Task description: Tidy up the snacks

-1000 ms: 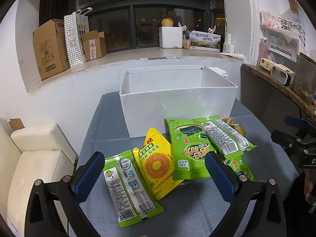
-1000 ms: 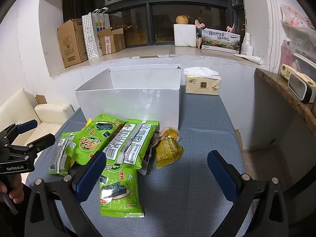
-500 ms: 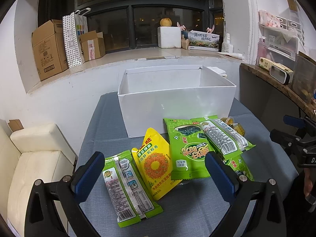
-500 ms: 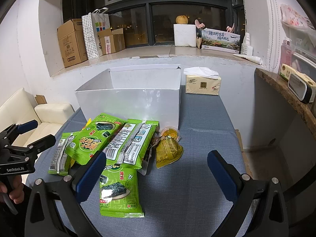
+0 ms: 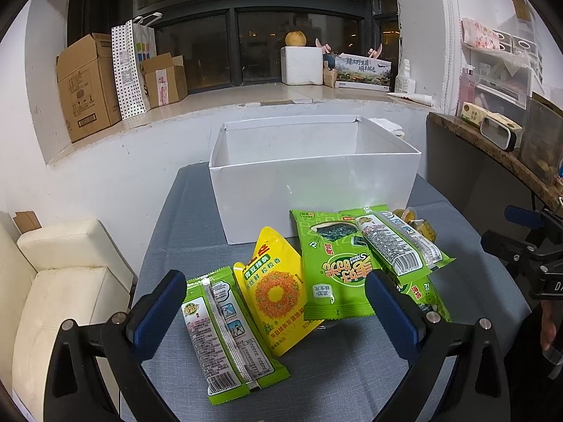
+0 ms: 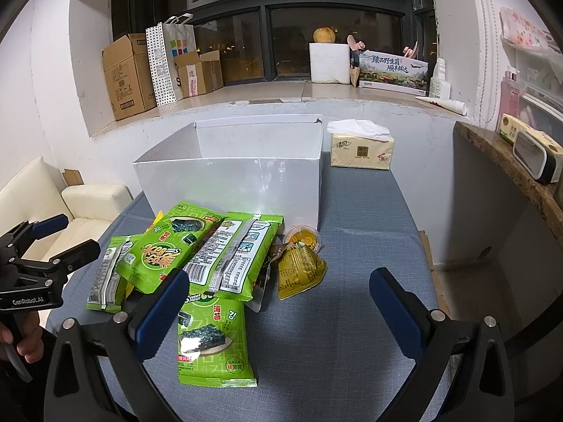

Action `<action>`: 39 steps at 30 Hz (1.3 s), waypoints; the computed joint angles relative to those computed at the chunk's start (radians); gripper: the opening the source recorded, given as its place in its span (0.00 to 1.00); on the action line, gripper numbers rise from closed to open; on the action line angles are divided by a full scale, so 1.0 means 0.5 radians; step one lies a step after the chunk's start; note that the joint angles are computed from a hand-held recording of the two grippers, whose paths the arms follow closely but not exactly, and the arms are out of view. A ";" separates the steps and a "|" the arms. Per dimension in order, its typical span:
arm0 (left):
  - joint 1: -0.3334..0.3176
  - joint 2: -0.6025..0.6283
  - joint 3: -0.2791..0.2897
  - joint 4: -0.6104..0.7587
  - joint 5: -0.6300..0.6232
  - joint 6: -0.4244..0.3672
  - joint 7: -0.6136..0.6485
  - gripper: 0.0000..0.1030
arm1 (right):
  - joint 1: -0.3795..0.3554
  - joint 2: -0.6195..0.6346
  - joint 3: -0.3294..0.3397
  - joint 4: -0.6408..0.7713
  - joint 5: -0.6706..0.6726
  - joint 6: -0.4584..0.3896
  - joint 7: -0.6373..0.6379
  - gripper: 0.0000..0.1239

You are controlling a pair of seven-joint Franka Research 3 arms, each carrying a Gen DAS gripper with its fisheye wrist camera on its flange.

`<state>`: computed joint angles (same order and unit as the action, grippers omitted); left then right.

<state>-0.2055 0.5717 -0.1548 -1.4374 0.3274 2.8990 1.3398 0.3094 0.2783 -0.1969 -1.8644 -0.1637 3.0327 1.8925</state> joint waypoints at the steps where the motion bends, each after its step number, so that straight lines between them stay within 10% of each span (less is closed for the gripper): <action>1: 0.003 0.000 -0.003 -0.001 -0.002 0.000 0.004 1.00 | -0.001 0.000 0.002 0.000 0.002 0.002 -0.003 0.83; 39: -0.007 0.002 0.003 0.002 0.005 -0.009 -0.001 1.00 | -0.009 0.001 0.013 0.004 0.028 -0.007 -0.030 0.83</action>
